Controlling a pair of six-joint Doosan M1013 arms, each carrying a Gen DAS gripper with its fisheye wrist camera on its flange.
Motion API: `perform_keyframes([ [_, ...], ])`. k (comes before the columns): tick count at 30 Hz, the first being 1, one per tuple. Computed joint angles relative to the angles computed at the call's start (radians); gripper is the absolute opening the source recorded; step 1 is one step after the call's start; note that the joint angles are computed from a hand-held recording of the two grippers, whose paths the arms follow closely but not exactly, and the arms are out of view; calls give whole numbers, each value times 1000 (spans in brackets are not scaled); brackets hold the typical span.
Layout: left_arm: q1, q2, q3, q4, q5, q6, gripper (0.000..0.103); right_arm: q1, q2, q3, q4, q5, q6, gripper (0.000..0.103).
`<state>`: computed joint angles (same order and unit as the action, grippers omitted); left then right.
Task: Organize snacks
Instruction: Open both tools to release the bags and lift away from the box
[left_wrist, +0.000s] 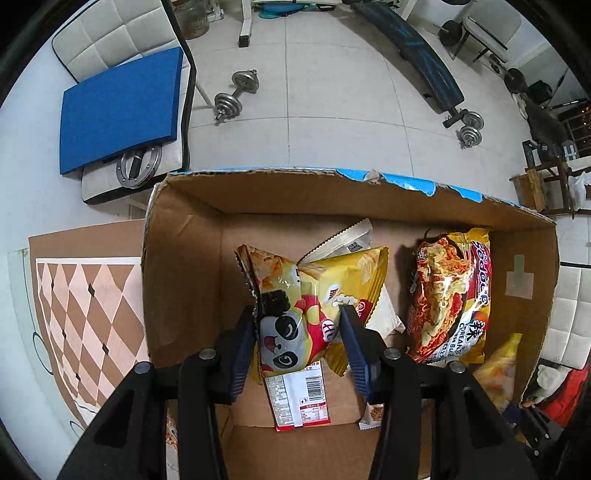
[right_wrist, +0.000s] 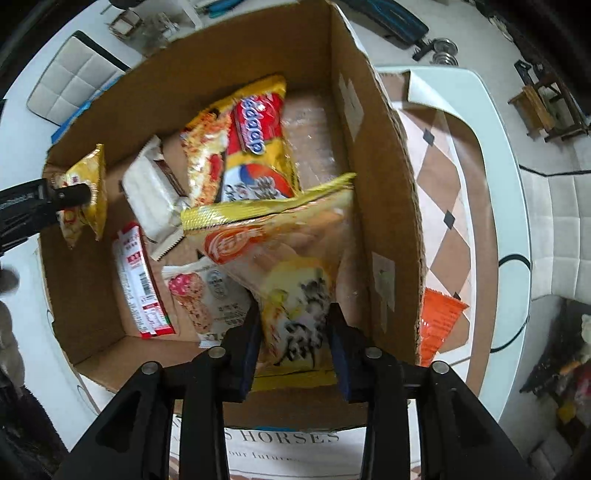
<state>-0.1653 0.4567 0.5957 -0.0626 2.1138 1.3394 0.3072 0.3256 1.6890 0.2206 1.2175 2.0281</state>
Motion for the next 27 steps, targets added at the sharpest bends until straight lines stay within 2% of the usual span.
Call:
perform_keyframes([
  [1, 3, 2, -3, -6, 0, -7, 44, -2, 3, -2, 4, 6, 0, 64],
  [3, 7, 11, -17, -19, 3, -22, 48, -4, 0, -2, 9, -3, -4, 84],
  [4, 7, 14, -24, -17, 5, -22, 60, -6, -1, -3, 18, -5, -9, 85],
  [5, 6, 14, -27, -12, 3, -21, 80, -2, 0, -9, 10, 1, -5, 87],
  [6, 4, 13, -30, -6, -5, -16, 87, 3, 0, -14, -2, 4, -4, 91],
  [7, 2, 11, -33, 3, -15, -10, 91, 7, -2, -16, -11, 0, -4, 92],
  [13, 0, -4, -42, -15, -29, -11, 91, 27, -12, -34, -63, -13, 3, 94],
  [18, -7, -50, -13, -17, -72, -17, 91, 43, -36, -38, -104, -32, 11, 95],
  [27, -30, -221, 135, -6, -218, -40, 91, 84, -120, -6, -160, -112, 5, 96],
])
